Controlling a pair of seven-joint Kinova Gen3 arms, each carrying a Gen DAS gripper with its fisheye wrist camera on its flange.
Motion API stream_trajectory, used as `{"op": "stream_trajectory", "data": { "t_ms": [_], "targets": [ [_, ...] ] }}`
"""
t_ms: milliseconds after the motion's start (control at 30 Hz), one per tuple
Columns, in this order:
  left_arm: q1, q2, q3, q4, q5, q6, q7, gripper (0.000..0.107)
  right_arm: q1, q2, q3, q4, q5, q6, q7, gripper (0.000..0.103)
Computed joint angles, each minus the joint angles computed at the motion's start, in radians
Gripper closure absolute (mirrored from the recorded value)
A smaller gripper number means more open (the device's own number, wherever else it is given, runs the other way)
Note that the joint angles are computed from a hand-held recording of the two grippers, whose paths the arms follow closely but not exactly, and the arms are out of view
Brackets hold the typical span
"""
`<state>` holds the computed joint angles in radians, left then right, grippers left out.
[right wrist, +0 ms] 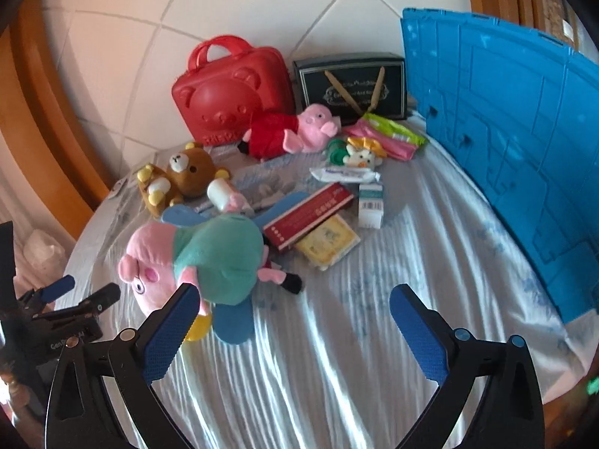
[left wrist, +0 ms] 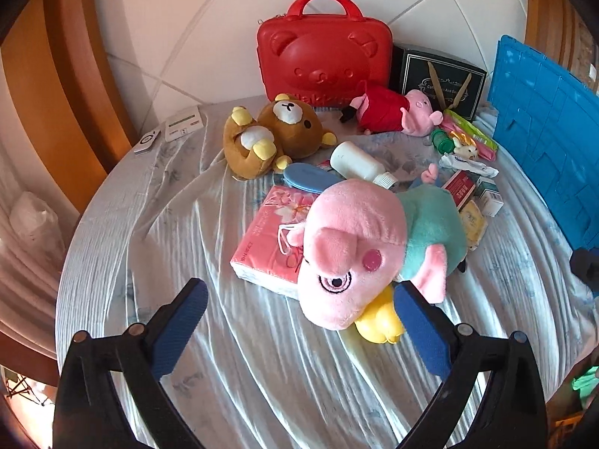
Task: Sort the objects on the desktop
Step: 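Grasp the pink-and-green plush pig with the left tool and lift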
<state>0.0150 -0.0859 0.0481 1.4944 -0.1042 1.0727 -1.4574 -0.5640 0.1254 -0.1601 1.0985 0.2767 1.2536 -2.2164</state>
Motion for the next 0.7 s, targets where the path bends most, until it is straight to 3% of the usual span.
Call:
{"op": "stream_trajectory", "data": {
  "t_ms": [133,267,467,567,667,700],
  "targets": [
    [0.015,0.059,-0.014,0.003,0.056,-0.016,-0.071,0.006,0.009,0.050,-0.001,-0.018,-0.059,-0.002,0.055,0.000],
    [0.025,0.113,0.006,-0.004,0.024,-0.039,-0.040,0.006,0.027,0.134,0.004,-0.069,-0.132,-0.022,0.183,0.000],
    [0.044,0.164,0.005,-0.013,0.000,-0.065,-0.054,0.006,0.086,0.266,0.012,-0.195,-0.309,0.020,0.301,0.000],
    [0.044,0.187,0.000,-0.031,0.009,-0.058,-0.072,0.007,0.081,0.325,0.022,-0.260,-0.335,0.047,0.343,0.000],
    [0.028,0.220,-0.003,-0.068,0.053,-0.033,-0.119,0.021,0.092,0.380,0.022,-0.325,-0.381,0.082,0.364,0.000],
    [0.018,0.235,0.005,-0.085,0.071,-0.018,-0.141,0.034,0.086,0.389,0.028,-0.336,-0.380,0.087,0.369,0.001]
  ]
}}
